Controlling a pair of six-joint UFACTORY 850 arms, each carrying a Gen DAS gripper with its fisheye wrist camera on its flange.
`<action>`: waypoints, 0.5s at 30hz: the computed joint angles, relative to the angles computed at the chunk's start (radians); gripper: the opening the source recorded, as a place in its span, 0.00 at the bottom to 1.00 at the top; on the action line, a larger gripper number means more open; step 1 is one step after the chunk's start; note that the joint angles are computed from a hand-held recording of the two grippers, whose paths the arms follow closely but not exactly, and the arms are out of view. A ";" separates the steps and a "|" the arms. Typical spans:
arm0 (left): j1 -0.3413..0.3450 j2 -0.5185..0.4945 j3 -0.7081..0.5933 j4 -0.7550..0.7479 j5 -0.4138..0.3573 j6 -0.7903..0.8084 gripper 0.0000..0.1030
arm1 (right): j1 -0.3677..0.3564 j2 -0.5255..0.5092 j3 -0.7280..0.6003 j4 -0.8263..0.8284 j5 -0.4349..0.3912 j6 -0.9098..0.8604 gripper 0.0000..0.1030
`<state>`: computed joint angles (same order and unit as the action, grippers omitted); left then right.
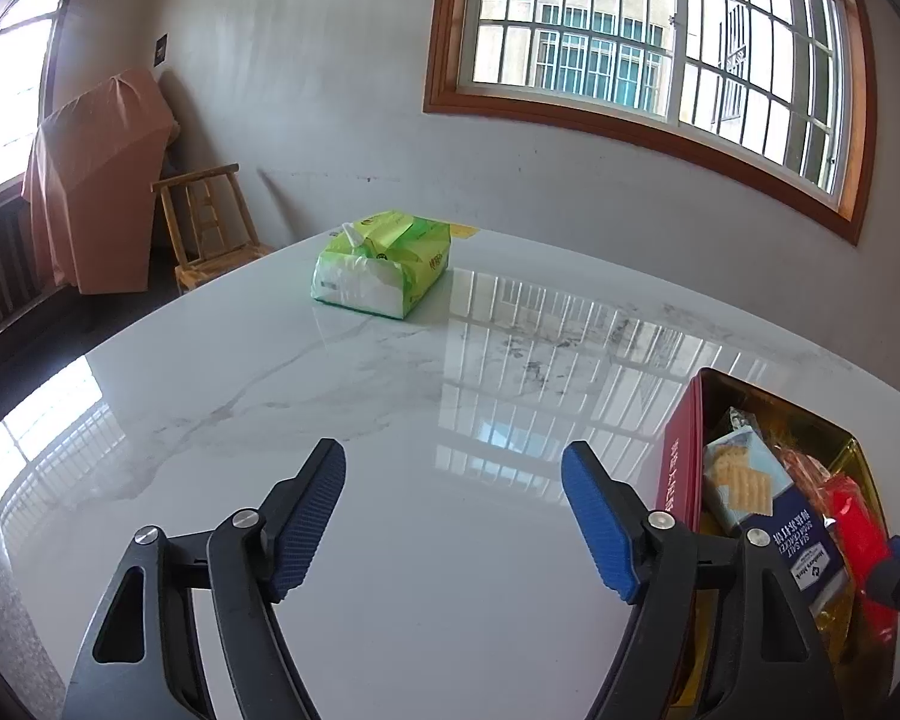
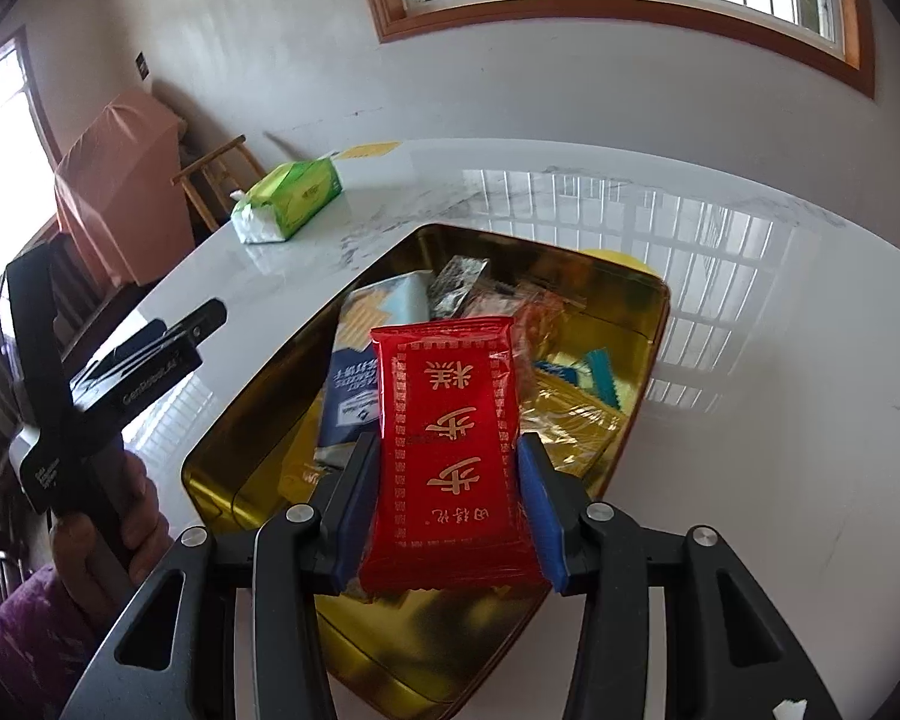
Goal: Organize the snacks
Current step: 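Carry the red snack pack over the tin with the right gripper, then lower the red pack into the tin and open the right gripper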
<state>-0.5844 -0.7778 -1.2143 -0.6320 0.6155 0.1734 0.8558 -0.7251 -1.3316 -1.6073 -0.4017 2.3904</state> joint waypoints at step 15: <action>-0.007 -0.004 -0.008 -0.048 0.006 0.048 0.80 | 0.014 0.027 0.060 -0.256 -0.002 0.283 0.51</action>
